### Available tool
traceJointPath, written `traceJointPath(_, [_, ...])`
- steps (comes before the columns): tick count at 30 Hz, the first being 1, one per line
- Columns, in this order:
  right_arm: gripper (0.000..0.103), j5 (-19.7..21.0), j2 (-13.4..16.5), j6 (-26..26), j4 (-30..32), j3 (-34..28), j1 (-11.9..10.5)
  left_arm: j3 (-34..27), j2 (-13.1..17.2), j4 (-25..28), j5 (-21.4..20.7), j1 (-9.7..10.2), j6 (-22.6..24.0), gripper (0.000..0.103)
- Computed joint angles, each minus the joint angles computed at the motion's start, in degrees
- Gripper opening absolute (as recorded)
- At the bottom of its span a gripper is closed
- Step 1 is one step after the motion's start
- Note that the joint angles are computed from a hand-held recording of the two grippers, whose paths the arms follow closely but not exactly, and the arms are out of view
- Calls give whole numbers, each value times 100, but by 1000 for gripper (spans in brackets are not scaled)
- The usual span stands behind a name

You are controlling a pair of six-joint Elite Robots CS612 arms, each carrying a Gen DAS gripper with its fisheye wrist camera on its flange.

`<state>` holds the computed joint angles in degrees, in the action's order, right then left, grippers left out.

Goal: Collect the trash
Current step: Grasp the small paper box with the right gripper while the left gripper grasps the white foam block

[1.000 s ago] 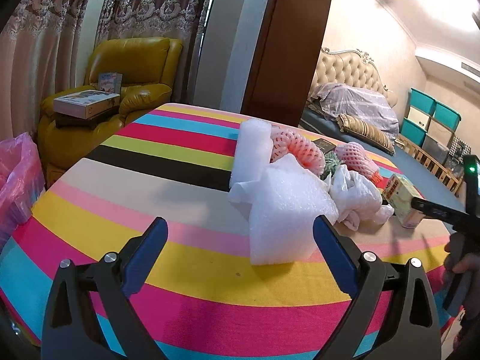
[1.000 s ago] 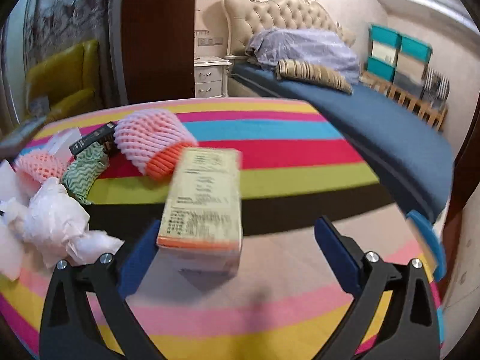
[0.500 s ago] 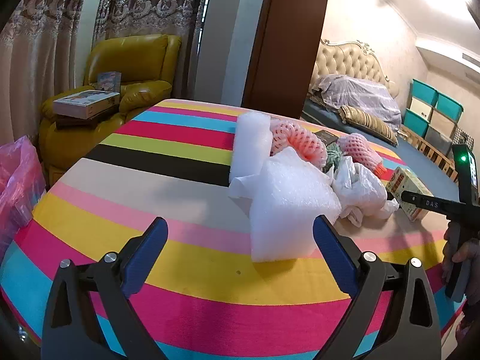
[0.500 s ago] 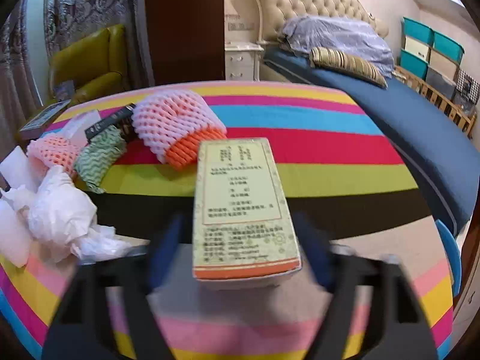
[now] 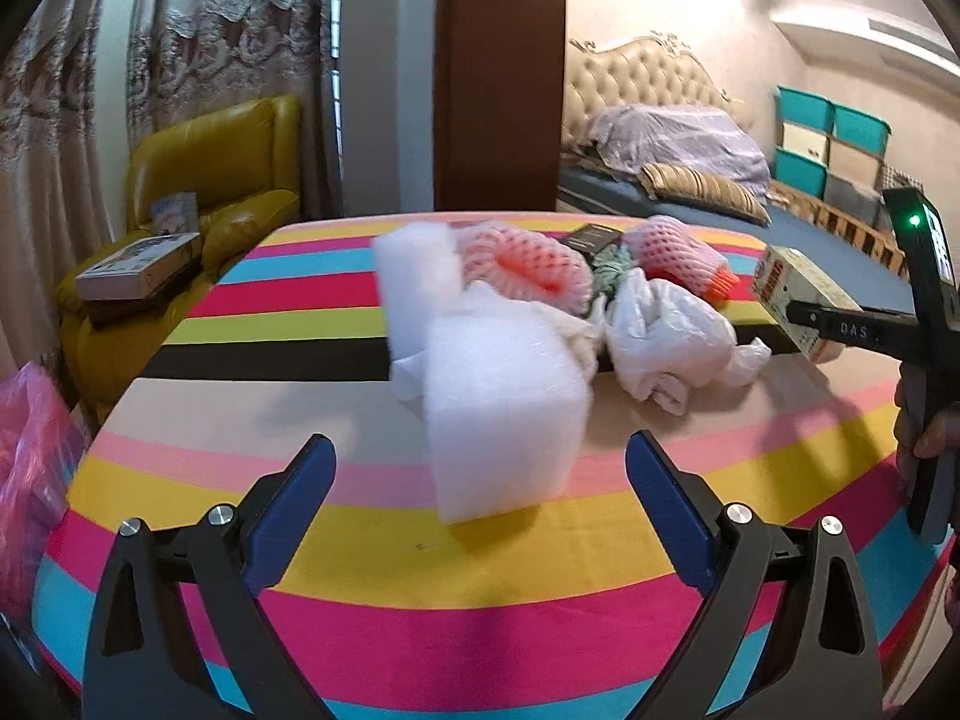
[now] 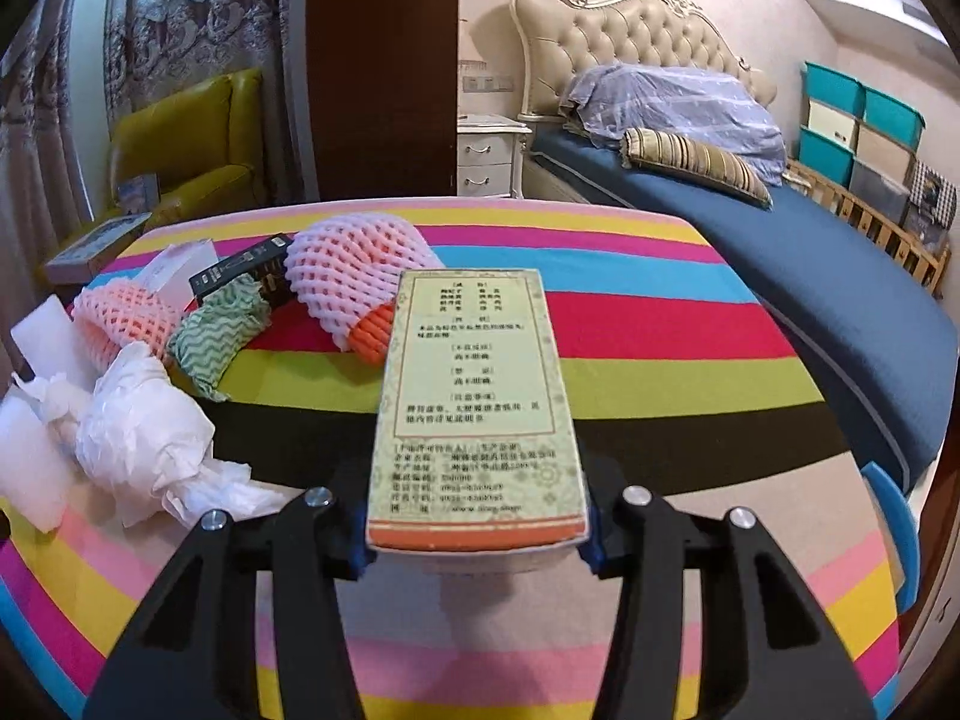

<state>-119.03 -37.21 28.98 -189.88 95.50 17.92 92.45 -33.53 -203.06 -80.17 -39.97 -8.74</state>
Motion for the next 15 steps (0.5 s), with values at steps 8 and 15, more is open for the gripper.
traceJointPath(8, [49,-16,22,-75,-90,-7,19,-281,85,571,30,-41,-228,52])
traceJointPath(15, [49,4,14,-45,-227,41,10,-205,112,189,-2,-11,-413,47])
